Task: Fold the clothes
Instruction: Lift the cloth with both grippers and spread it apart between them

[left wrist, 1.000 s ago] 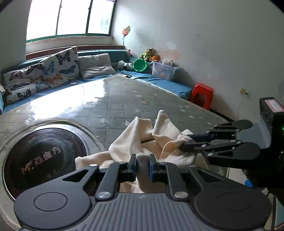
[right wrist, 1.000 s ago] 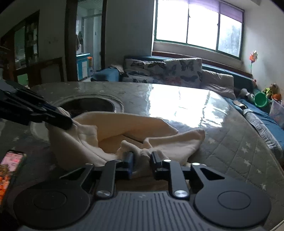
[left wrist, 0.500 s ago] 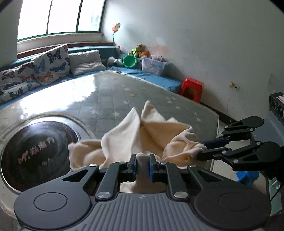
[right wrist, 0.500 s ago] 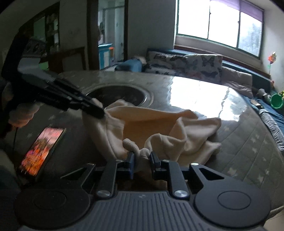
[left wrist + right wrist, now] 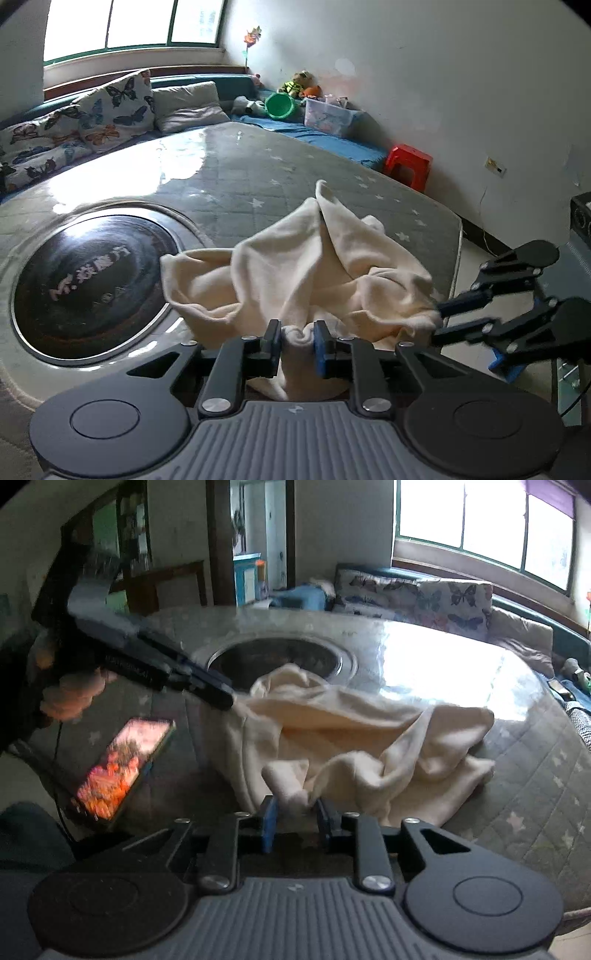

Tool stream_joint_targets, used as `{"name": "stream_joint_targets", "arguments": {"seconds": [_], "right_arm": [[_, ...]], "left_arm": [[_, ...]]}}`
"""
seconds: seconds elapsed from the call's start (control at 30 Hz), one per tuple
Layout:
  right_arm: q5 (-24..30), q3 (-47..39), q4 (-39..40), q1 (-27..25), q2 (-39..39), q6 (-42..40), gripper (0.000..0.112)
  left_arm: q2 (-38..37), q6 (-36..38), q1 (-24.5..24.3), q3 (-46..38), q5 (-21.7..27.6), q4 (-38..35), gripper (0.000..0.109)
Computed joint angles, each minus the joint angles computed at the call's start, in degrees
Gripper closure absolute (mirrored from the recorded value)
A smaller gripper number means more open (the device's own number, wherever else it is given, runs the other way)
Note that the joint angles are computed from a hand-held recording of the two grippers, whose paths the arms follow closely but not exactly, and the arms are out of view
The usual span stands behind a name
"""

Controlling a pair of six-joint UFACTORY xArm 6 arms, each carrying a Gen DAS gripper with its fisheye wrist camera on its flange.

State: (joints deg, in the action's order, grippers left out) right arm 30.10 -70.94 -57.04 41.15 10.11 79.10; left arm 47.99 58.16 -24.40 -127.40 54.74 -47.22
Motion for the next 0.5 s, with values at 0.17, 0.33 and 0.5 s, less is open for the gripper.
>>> {"name": "stream_joint_targets", "arguments": {"seconds": [0.17,0.33,0.5], "right_arm": [[2.05,-0.5,-5.25,-0.21,-1.71,4.55,0.075],[6.34,-3.11,-7.93,-1.06,-0.02,6.2,0.073],[7.21,-4.58,-5.97,-3.26,2.8,7.59,0.074]], "left_arm": [[-2.04,0.25,0.3,2.72,-1.69,0.44,0.088],[-5.94,1.3,0.86,7.9,-4.7,0.5,0.088],[-11.13,1.41,2.25,13.85,-9.26,3.47,0.086]]}}
